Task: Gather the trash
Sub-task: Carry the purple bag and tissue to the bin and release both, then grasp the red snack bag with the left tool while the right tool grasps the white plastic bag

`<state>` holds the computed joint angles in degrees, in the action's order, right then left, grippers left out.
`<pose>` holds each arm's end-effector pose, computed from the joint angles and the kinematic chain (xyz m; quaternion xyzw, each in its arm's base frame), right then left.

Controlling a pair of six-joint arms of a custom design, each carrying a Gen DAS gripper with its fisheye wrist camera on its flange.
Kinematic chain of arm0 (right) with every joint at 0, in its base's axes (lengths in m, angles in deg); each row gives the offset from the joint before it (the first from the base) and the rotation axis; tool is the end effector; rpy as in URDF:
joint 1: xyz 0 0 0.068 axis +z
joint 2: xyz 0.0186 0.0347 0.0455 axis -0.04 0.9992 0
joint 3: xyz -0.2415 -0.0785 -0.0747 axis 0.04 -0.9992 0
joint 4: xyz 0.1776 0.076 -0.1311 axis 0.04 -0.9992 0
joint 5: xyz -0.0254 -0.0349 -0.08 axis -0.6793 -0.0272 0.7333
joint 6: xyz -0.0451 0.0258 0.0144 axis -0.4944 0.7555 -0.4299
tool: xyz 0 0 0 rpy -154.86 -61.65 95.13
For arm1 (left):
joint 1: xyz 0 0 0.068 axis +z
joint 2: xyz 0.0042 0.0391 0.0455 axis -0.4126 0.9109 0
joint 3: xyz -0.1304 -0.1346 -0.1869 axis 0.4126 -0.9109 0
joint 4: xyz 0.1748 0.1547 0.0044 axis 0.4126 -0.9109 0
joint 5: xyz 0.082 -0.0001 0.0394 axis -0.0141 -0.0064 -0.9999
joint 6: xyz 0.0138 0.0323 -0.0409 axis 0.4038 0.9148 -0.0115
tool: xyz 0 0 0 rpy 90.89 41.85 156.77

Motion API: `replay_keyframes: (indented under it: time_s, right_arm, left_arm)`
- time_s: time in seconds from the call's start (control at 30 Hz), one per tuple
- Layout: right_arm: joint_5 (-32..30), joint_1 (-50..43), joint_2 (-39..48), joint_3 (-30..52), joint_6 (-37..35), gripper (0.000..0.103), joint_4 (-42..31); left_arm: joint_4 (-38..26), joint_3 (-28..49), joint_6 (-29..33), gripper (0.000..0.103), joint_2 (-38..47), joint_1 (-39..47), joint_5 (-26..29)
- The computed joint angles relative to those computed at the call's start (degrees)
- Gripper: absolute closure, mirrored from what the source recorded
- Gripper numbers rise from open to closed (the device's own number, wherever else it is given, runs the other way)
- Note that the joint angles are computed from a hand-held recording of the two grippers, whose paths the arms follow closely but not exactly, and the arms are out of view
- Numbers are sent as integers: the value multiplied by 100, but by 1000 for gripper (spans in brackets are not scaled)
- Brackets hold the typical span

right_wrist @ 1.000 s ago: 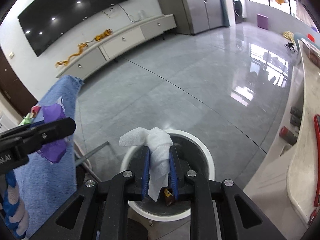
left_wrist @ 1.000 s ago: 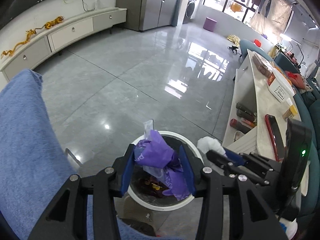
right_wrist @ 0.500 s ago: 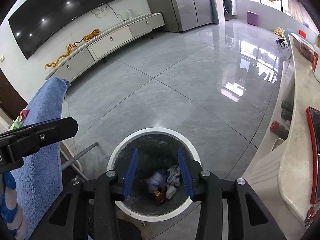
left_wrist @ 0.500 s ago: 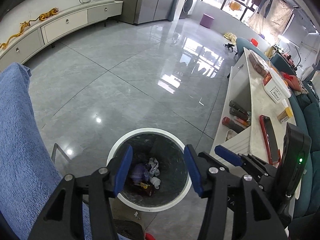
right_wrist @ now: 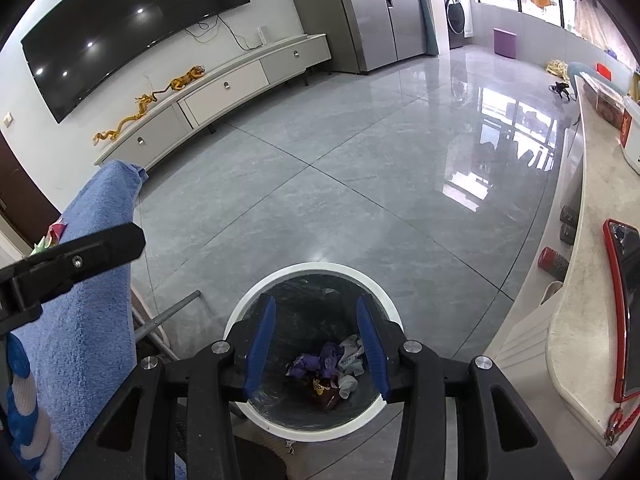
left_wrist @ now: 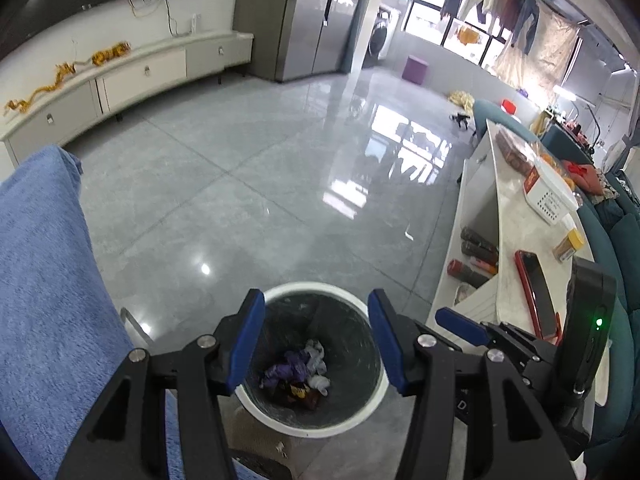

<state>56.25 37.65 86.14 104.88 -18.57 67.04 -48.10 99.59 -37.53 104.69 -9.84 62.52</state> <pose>0.1633 0.1325 0.2007 -0.0657 0.9405 0.1524 0.2964 0.1667 0.0301 0.2272 0.0186 0.9372 -0.1026 0.3327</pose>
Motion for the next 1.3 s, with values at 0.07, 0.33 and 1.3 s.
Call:
replay_keyframes:
  time_s: [0.07,0.33,1.3]
  right_arm:
    - [50,37,-48,28,9,63,-49]
    - [338,310,-222,200,116,62,-297]
    - [1185,2028,1030,2589,77,59,-1183]
  left_arm:
    - [-19,-12,87,51,-225,95,18]
    - [-499,236,568,51,-695,679,412]
    - [-2425,2269,5354,51,2232,6936,2509]
